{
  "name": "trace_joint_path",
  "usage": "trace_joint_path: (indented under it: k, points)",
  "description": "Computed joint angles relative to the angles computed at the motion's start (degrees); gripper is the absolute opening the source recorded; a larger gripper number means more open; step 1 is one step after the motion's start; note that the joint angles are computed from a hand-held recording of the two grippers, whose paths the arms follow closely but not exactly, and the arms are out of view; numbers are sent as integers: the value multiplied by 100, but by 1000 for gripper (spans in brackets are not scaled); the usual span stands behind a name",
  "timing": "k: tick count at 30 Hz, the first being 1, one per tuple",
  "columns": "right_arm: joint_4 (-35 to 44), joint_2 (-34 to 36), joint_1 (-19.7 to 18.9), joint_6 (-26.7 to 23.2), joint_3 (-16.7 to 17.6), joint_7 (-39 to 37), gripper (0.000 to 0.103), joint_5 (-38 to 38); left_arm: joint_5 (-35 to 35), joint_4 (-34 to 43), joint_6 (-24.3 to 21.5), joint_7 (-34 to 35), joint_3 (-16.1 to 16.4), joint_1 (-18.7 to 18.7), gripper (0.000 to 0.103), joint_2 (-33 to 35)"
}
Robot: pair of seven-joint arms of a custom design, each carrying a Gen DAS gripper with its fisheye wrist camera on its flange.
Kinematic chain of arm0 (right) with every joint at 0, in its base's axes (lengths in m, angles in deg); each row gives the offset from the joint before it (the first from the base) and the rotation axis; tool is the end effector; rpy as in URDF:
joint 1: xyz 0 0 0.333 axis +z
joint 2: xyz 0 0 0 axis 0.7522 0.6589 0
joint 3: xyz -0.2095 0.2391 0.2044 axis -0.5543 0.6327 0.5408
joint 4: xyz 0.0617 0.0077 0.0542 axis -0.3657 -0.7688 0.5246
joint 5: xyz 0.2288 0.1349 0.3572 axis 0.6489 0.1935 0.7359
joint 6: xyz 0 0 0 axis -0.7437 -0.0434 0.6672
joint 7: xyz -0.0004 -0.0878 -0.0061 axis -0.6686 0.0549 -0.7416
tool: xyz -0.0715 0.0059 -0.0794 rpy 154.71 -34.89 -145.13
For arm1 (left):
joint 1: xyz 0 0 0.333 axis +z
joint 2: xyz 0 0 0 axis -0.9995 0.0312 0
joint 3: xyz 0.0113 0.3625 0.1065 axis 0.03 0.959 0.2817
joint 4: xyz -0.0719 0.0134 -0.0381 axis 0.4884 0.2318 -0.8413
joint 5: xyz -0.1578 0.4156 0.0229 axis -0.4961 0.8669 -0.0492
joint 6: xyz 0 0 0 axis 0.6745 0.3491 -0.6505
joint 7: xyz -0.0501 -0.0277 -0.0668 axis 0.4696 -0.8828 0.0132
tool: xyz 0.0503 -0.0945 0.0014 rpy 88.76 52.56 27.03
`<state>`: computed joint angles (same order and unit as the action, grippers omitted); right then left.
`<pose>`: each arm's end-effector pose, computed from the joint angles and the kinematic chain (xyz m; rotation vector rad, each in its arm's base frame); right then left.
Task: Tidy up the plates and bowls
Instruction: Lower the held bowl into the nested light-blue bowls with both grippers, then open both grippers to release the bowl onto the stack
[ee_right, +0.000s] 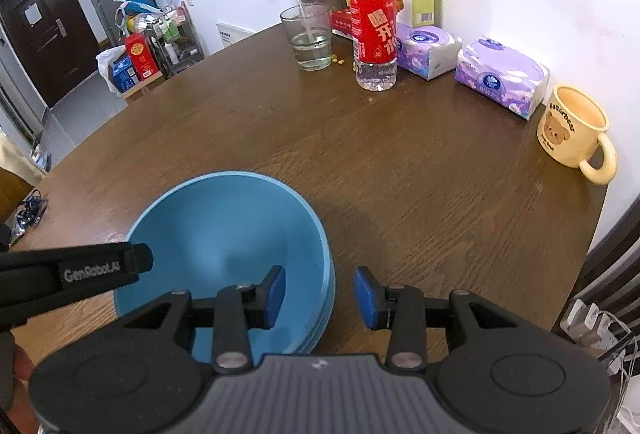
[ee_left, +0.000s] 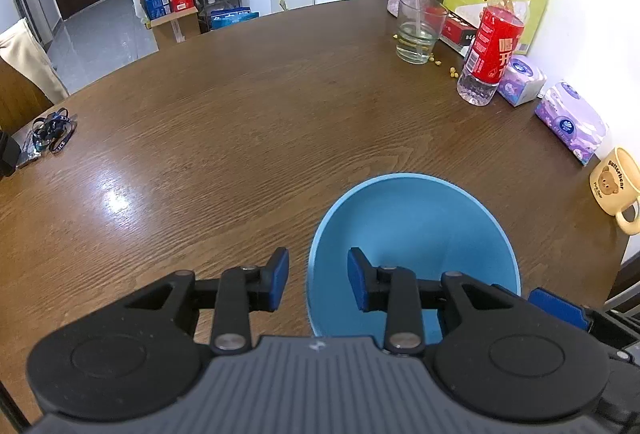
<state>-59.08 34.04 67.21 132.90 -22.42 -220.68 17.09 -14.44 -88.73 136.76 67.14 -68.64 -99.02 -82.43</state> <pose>0.3836 0.2400 0.4894 -0.5996 2.6883 -0.7451 0.5449 -0.1838 0.5325 -0.8954 2.7254 -0.7972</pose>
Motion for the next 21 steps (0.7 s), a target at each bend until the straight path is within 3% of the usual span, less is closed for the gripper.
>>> trace_joint_path:
  k: [7, 9, 11, 15, 17, 21]
  points:
    - [-32, -35, 39, -5, 9, 72, 38, 112, 32, -11, -59, -43, 13, 29, 32, -16]
    - [-67, -80, 45, 17, 16, 121, 42, 149, -12, -20, -76, 0, 35, 33, 32, -42]
    - [-105, -135, 49, 31, 36, 195, 54, 183, -51, -32, -99, 26, 56, 40, 36, -81]
    - [-167, -240, 61, 62, 85, 289, 75, 222, -207, -82, -55, 65, 113, 53, 61, -189]
    - [-194, -295, 68, 67, 125, 301, 91, 199, -301, -123, -1, 72, 145, 55, 73, -250]
    - [-239, -413, 99, 82, 201, 303, 101, 160, -460, -229, 106, -22, 218, 81, 103, -385]
